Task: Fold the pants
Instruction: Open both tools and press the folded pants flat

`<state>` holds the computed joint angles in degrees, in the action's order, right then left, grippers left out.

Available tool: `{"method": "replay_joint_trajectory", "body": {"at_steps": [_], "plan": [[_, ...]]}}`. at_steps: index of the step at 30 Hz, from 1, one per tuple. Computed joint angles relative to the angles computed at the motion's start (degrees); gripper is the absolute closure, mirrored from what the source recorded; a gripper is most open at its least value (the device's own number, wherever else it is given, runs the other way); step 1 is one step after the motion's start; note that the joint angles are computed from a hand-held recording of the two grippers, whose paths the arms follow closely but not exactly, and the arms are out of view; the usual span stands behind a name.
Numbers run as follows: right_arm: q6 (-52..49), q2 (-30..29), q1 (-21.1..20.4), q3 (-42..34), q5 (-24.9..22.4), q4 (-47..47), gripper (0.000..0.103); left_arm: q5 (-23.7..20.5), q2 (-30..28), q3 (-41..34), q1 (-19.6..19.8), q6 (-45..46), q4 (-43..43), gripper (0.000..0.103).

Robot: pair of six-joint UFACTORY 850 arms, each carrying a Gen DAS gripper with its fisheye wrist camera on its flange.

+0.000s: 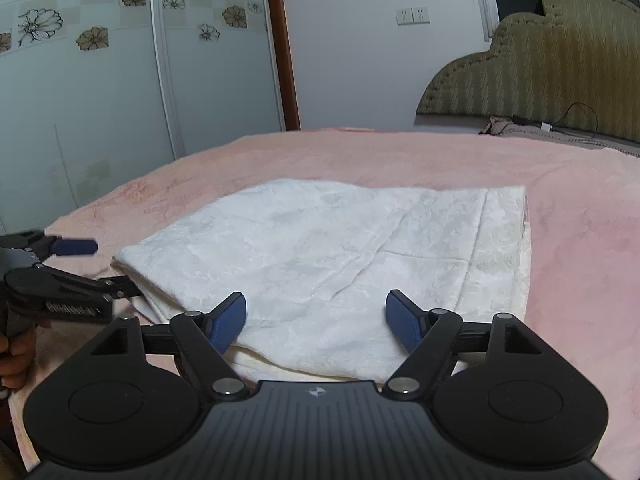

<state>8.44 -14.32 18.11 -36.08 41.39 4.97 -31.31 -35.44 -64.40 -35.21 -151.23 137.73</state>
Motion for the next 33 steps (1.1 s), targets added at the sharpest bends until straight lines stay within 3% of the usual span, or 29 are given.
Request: {"method": "replay_joint_trajectory", "body": {"at_steps": [7, 11, 13, 18, 20, 23, 25, 27, 33], "plan": [[-5.25, 2.12, -0.87, 0.70, -1.95, 4.96, 0.025, -0.53, 3.75, 4.04, 0.06, -0.80, 3.62, 0.006], [-1.37, 1.85, -3.12, 0.85, -3.16, 0.03, 0.026, -3.93, 5.78, 6.21, -0.09, -1.78, 4.87, 0.009], [-1.78, 2.67, -3.12, 0.69, -3.78, 0.59, 0.025, -4.43, 6.13, 5.75, 0.39, -6.05, 9.64, 0.008], [-5.88, 3.74, -3.76, -1.59, -4.57, 3.71, 0.025, -1.66, 3.61, -0.61, 0.51, -13.81, 21.47, 0.007], [-6.00, 2.74, -4.82, -3.88, -6.45, 1.72, 0.025, -0.38, 1.04, -4.55, -0.14, -11.32, 22.08, 0.006], [-4.11, -0.38, -6.48, -7.60, -11.07, -0.41, 0.025, 4.26, -3.19, -10.01, -1.32, -1.53, 16.49, 0.006], [-9.19, -2.31, -6.53, -8.94, -13.88, 4.54, 0.025, 7.83, -5.43, -12.11, -1.56, 3.54, 13.60, 0.006], [-14.51, -2.92, -6.03, -8.05, -12.84, 9.08, 0.025, 5.55, -6.22, -11.20, -1.41, -0.51, 16.49, 0.006], [-7.64, 1.41, -5.05, -2.27, -4.70, 6.64, 0.025, 6.94, -5.82, -11.58, -0.95, -4.46, 16.37, 0.006]]}}
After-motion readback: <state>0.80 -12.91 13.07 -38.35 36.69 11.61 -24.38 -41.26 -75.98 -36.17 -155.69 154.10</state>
